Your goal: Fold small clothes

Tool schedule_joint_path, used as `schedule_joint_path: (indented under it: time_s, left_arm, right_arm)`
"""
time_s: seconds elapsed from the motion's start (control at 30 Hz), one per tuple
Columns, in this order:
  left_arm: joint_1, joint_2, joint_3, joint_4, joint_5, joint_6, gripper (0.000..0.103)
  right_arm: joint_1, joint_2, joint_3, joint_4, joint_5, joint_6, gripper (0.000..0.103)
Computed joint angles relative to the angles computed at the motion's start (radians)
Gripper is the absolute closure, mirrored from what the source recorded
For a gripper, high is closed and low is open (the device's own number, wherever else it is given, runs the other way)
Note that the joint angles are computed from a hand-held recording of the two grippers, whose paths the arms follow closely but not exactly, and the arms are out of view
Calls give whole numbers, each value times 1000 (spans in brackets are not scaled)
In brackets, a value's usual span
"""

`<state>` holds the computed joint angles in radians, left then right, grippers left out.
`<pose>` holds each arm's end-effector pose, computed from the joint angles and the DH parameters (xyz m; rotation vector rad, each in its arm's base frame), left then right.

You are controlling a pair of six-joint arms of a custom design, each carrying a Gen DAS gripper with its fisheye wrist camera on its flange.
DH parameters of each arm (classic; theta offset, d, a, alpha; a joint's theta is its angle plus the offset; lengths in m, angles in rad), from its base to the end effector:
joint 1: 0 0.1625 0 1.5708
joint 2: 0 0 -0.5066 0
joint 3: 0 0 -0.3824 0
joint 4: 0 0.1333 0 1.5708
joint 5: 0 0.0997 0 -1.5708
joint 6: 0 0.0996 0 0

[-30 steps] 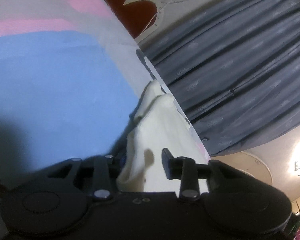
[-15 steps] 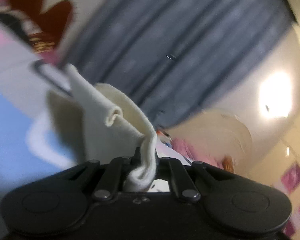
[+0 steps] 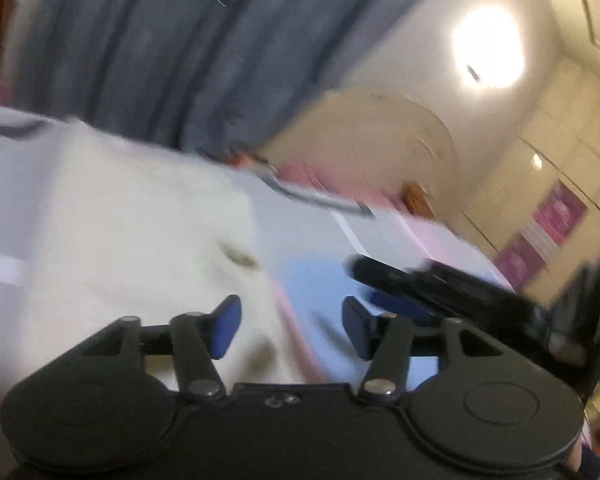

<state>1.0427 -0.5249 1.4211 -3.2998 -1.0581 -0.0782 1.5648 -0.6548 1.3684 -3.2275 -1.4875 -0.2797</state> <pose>-0.2501 -0.7902 0.1331 0.2871 2.6100 -1.3050 0.1366 -0.8306 0.2431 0.4327 -2.7140 1.4031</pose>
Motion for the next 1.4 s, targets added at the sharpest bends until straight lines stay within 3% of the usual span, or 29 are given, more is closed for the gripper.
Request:
schedule_joint_path:
  time_s: [0.03, 0.13, 0.2, 0.27, 0.4, 0.57, 0.77, 0.87, 0.9, 0.93, 1.0, 1.2, 1.4]
  left_arm:
    - [4, -11, 14, -36, 17, -4, 46]
    - [18, -29, 23, -99, 136, 14, 46]
    - [40, -43, 21, -81, 182, -14, 46]
    - [61, -46, -13, -14, 197, -41, 46]
    - [81, -57, -4, 90, 196, -84, 46]
    - [78, -46, -8, 85, 205, -84, 46]
    - [81, -51, -7, 94, 216, -42, 45]
    - [80, -41, -25, 113, 220, -26, 45]
    - [81, -44, -25, 118, 213, -27, 46]
    - [81, -46, -26, 123, 209, -27, 47]
    - [79, -52, -25, 132, 189, -22, 53]
    - [62, -27, -64, 180, 206, 49, 50]
    - [77, -35, -71, 252, 171, 31, 45]
  right_arm:
    - [-3, -1, 10, -22, 13, -10, 45]
    - [-5, 3, 2, 15, 57, -34, 47]
    - [0, 17, -21, 65, 81, -50, 55]
    - [13, 34, -47, 116, 83, -89, 55]
    - [36, 98, -131, 195, 37, -142, 55]
    - [51, 152, -218, 275, -23, -153, 55]
    - [61, 181, -264, 318, -33, -182, 55]
    - [72, 198, -281, 320, -72, -213, 69]
    - [73, 201, -280, 313, -71, -222, 85]
    - [72, 199, -275, 308, -63, -236, 89]
    - [74, 187, -244, 264, -55, -272, 90]
    - [55, 139, -152, 180, -29, -266, 90]
    - [35, 150, -182, 232, -32, -192, 90]
